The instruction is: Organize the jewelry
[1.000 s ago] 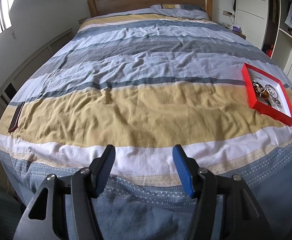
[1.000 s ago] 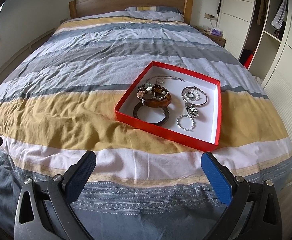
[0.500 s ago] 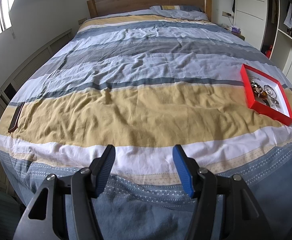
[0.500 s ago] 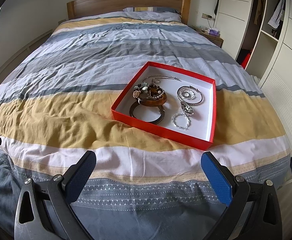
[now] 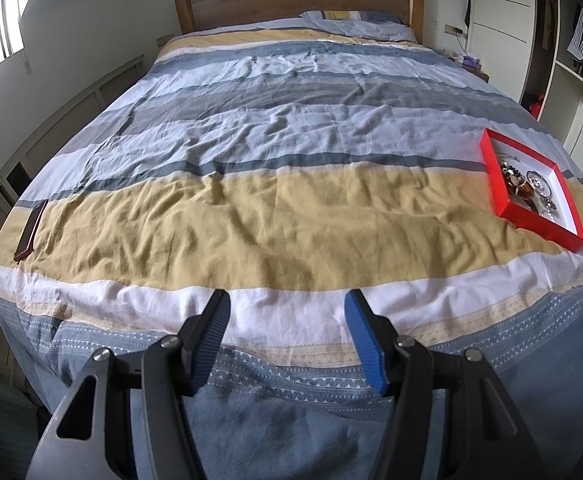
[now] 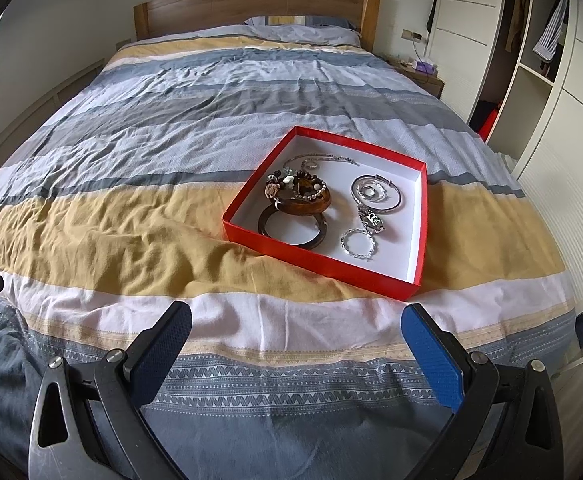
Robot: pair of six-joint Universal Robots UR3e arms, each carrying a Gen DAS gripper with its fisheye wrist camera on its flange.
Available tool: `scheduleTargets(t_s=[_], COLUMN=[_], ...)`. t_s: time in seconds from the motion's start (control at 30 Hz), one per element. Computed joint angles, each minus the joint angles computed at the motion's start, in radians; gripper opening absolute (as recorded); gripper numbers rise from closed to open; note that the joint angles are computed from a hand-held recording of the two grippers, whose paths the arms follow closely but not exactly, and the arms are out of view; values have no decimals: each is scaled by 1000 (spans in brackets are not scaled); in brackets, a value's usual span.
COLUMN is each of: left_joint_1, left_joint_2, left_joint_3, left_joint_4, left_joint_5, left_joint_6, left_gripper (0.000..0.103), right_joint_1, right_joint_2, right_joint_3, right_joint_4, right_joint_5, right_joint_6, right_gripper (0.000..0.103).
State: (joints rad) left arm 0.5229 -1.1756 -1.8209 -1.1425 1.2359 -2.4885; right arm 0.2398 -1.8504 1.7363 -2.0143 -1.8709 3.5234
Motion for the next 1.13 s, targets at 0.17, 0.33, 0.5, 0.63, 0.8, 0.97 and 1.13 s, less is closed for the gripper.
scheduleTargets(t_s=[0.17,0.33,0.5,0.63,0.8,0.97,1.13], left_joint_1=[3,7,10,18,20,19,19], left_joint_2=[6,5,13,14,12,13,13], left_joint_3=[-5,-4,-10,-7,-5,-7,-16], left_joint_4=[-2,-3,2,-6,-8,-9,-6], left_joint_5=[-2,-6,-8,-12,-13,-11,-4], left_joint_6=[-1,3,0,9,9,7,5], left_gripper=[57,57,57,57,57,57,57], right_joint_1=[6,10,16,14,14,18,29], right_joint_2=[-3,0,2,-2,-1,-3,-5], right_joint_3=[-8,-11,-11,-9,-10,-4,2], right_joint_4=[15,18,19,20,20,17,17], right_joint_5=[-3,-5,-9,-7,-7,-9,-13], right_joint_6=[6,10,15,14,13,20,29], right_gripper=[102,102,102,102,102,102,102])
